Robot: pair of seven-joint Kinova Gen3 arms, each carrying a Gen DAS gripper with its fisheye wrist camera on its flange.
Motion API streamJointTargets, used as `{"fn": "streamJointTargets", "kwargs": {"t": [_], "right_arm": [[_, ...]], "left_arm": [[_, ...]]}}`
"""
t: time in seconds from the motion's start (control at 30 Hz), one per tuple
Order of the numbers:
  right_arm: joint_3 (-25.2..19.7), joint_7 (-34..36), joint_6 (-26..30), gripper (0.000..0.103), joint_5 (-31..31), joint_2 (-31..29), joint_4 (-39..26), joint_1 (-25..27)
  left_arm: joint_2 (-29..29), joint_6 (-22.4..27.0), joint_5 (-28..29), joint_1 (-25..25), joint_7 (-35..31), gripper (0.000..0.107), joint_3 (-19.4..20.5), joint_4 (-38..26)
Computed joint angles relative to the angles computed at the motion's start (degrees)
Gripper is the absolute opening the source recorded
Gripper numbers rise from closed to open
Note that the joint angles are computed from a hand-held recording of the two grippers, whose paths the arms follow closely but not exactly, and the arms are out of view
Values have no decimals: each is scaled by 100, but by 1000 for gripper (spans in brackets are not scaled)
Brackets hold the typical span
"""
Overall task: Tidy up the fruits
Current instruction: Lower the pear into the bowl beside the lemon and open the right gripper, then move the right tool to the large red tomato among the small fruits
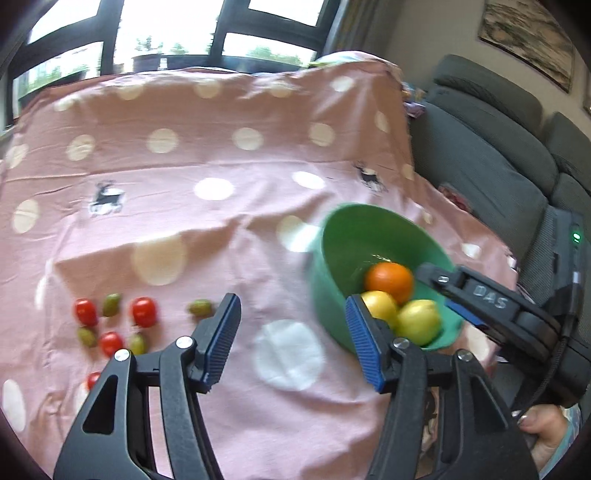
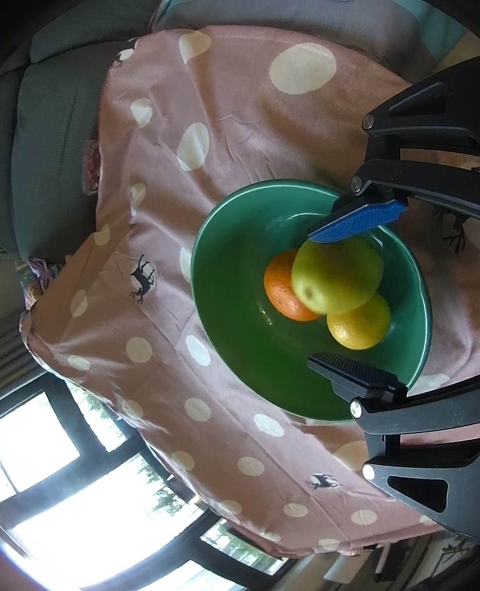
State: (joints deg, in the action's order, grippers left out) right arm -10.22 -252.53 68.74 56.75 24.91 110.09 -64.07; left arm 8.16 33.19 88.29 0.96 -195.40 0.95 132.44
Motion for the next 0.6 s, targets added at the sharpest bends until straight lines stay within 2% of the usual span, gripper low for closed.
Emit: {"fn": "streamJointTargets", "kwargs": {"t": [0.2, 0.27, 0.33, 0.47, 0.6], "right_arm": [[22, 602, 110, 64, 146, 155, -432, -15], [50, 845, 112, 64, 250, 213, -590, -56], [84, 1052, 30, 64, 440, 270, -720, -101], [142, 1295, -444, 64, 925, 319, -825, -113], [174, 1482, -1332, 64, 1363, 421, -938, 104]], "left_arm": [[-159, -544, 488, -306, 29, 58, -337, 233], [-175, -923, 521, -337, 165, 58, -402, 255], [-96, -1026, 181, -472, 565, 58, -494, 185], [222, -628, -715, -1002, 1491, 57, -601, -83], [382, -537, -1200, -1332, 2102, 55, -454, -255]]}}
